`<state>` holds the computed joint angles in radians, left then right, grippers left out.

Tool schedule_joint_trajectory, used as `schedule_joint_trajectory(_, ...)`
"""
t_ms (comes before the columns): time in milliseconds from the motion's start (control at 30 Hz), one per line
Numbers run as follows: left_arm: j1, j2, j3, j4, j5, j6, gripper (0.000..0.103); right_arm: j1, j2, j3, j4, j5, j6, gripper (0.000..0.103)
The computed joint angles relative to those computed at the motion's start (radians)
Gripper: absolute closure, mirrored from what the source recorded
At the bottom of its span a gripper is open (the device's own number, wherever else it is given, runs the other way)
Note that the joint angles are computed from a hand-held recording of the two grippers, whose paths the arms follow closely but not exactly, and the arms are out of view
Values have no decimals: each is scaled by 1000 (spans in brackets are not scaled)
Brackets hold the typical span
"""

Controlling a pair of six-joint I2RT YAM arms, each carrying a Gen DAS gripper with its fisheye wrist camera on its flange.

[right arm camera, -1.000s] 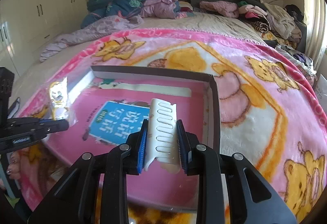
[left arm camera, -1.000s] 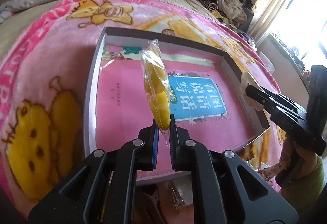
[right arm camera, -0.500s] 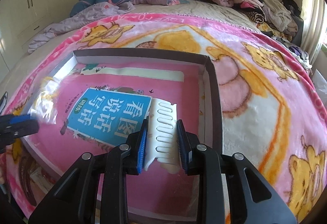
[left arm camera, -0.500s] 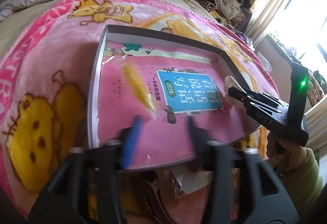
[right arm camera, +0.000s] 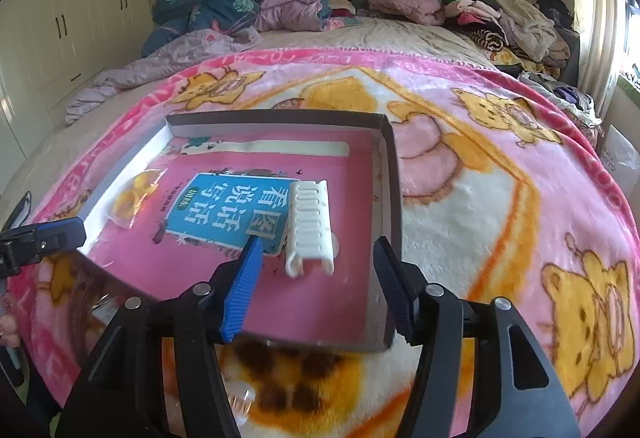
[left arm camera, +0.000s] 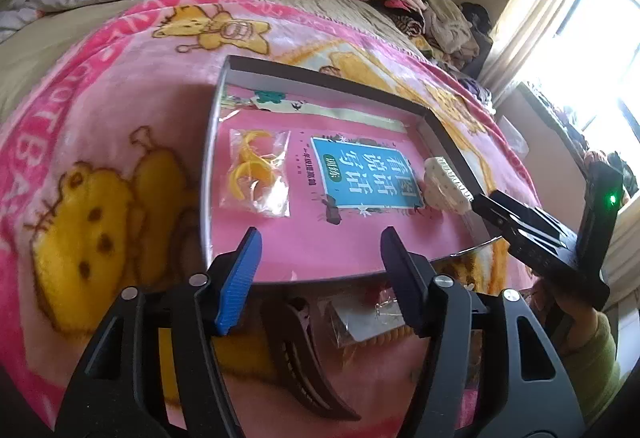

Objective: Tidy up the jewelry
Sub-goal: 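Place the yellow packet in the box with the left tool while the right tool places the white comb clip, then grasp the brown claw clip with the left tool while the right tool grasps the polka-dot bow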

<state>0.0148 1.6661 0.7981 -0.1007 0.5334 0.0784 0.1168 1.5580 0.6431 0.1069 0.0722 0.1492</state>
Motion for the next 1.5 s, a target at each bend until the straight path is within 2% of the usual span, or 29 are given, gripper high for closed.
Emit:
schedule_joint_trajectory(567, 74, -170, -118, -34, 0, 19, 31, 55, -316, -149, -124, 21, 29, 26)
schedule_joint_trajectory(867, 99, -288, -178, -77, 4, 29, 21, 122, -467, -196, -221, 53, 59, 22)
schedule_joint_trajectory(1500, 23, -466, -297, -123, -70, 46, 20, 254, -678, -268, -380, 105, 115, 20)
